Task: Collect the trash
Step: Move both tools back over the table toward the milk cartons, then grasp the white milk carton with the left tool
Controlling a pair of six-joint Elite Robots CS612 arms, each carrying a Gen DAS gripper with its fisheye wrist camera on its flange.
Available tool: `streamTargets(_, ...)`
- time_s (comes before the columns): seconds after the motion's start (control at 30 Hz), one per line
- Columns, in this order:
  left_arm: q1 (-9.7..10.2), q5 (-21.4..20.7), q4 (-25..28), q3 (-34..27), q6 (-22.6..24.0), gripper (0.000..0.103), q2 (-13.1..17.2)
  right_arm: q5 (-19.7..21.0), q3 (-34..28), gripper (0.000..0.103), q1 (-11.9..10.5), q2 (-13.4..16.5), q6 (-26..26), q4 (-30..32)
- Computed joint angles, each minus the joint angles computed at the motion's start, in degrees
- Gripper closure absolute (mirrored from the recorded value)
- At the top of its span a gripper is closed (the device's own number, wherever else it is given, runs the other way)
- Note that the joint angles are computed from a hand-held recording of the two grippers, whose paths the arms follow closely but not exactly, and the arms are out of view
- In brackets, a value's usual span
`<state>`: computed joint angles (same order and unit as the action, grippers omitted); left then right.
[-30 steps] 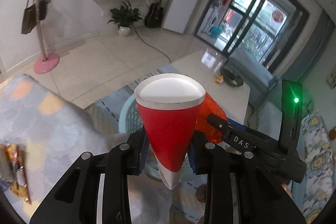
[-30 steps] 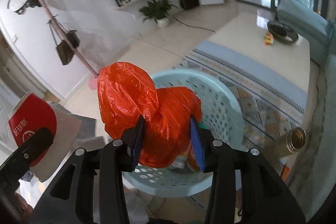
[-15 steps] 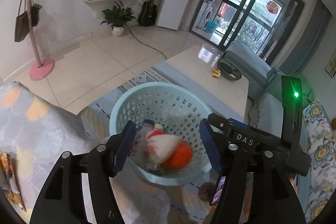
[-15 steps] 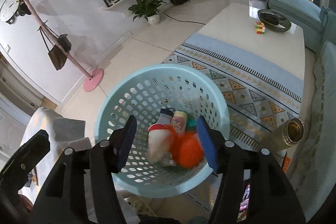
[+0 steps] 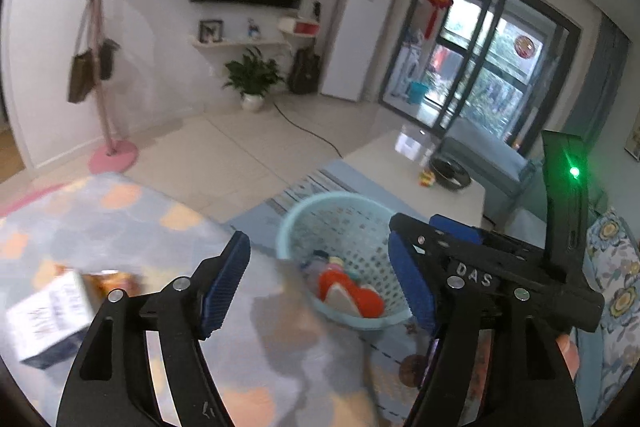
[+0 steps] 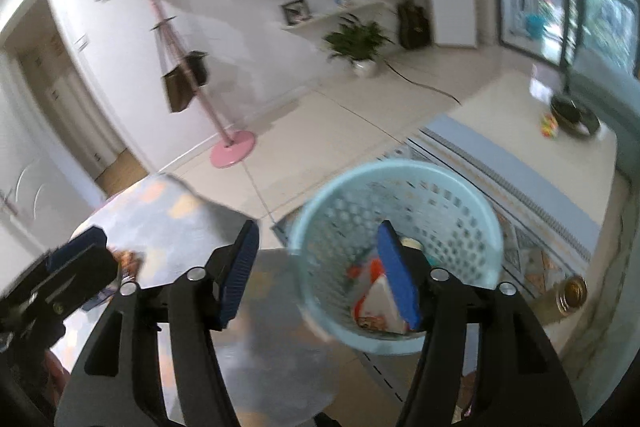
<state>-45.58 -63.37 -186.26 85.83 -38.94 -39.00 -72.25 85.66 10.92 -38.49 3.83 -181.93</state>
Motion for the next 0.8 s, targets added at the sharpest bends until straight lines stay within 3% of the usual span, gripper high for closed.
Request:
streamTargets(0.17, -0.21, 4.9, -2.3, 6.6, -3.4, 0.027, -3.6, 2.4, 0.8, 0.041, 2.6, -0.7, -4.2, -1.9)
streamTargets(0.3, 0.30, 8.1, -1.1, 11.5, -7.7, 0.024, -6.1, 1.4, 1.1, 0.041, 4.9, -0.6, -6.7, -5.1)
streamTargets(0.47, 1.93, 10.0, 0.9, 17.0, -13.7, 0.021, -8.7, 5.1, -0.7, 0.041, 6.9, 0.5, -7.7, -1.2)
streamTargets(0.57, 3.62, 8.6, 2.8, 18.6, -15.9, 0.021, -9.2, 6.0, -2.1, 0.043, 7.9, 1.7, -8.3, 1.0)
streamTargets(0.7, 5.85, 5.0, 5.6, 18.6, -16.2, 0.021, -8.5, 7.3, -3.6, 0.060, 8.8, 3.3, -10.2, 3.1)
streamTargets(0.8, 6.65, 2.7, 5.4, 18.2, -15.5, 0.021, -7.7, 7.4, -3.8, 0.063, 9.3, 3.8, -11.1, 3.8)
